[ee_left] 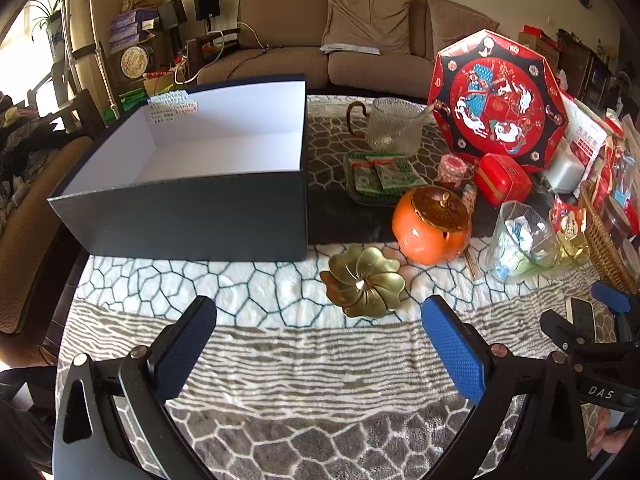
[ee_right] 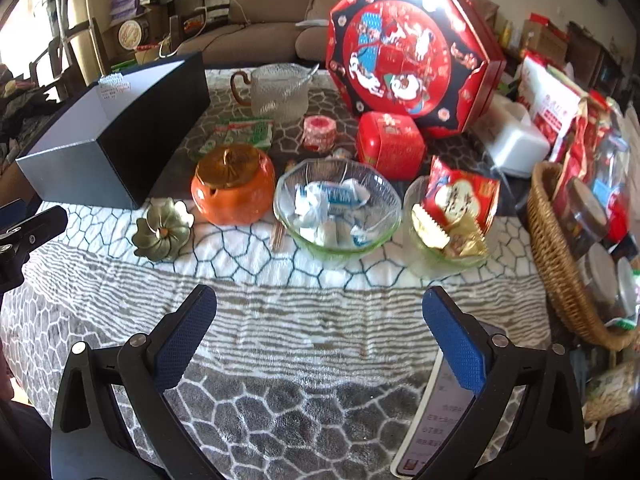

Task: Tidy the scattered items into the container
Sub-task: 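Move both tools toward the glass bowl holding the red snack packet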

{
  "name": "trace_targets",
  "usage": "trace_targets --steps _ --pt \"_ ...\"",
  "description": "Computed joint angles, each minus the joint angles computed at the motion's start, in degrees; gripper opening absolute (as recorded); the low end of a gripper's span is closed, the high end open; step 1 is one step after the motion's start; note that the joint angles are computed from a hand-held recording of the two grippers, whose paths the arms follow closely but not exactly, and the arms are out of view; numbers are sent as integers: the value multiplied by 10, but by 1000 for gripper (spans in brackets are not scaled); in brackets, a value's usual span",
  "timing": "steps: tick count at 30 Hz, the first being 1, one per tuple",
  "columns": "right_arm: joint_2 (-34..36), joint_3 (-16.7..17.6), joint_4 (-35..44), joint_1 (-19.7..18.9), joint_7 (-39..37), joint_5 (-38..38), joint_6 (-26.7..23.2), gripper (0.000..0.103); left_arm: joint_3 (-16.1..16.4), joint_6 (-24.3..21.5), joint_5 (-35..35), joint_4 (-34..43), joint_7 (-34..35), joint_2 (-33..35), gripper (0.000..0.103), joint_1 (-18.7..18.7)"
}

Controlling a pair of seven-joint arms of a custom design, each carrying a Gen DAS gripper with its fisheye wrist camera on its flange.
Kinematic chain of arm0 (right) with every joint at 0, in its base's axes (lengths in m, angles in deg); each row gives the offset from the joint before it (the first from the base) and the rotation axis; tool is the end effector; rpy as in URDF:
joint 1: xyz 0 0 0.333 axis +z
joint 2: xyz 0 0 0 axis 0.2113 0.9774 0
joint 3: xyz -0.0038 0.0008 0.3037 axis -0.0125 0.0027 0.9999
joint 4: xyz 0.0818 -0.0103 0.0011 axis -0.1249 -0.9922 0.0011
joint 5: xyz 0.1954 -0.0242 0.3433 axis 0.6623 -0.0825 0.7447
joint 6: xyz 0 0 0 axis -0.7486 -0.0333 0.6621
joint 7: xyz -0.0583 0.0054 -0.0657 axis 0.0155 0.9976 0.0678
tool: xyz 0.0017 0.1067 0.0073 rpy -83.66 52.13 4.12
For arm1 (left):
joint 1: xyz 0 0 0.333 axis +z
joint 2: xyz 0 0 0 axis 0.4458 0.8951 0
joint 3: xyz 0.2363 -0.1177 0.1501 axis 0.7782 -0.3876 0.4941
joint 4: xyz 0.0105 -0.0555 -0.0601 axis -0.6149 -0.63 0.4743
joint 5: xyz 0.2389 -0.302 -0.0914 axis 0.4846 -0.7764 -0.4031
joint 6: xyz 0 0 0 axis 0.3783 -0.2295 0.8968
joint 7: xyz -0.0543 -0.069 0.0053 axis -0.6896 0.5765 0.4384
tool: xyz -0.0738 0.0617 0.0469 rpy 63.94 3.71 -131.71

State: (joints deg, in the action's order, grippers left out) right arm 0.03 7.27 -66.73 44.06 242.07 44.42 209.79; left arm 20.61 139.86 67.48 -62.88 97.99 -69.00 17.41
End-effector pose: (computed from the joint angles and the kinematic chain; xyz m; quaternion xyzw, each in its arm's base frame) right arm 0.4387 0.3866 0.5161 -0.5976 0.7371 -0.2668 0.1685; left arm 0.5178 -0.2075 0.5268 -0.5383 0.7680 -0.2875 0.1942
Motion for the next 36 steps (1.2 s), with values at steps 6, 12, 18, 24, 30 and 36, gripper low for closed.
trace_targets --steps 6,12,18,24,30,36 --pt "-4 4 63 5 -37 -2 -53 103 7 -26 8 34 -7 -18 103 15" --pt "-13 7 87 4 -61 8 -62 103 7 -45 30 55 -1 -31 103 27" --pt "-20 8 96 3 -71 20 -70 103 13 -70 11 65 8 -40 103 27" --pt "-29 6 102 -3 -79 35 -78 103 7 -82 8 73 12 -46 103 24" --pt "-46 5 89 -16 -78 42 -80 103 -2 -93 21 90 11 -37 103 18" --pt "-67 5 63 -28 -84 50 -82 103 -7 -97 14 101 6 -26 103 5"
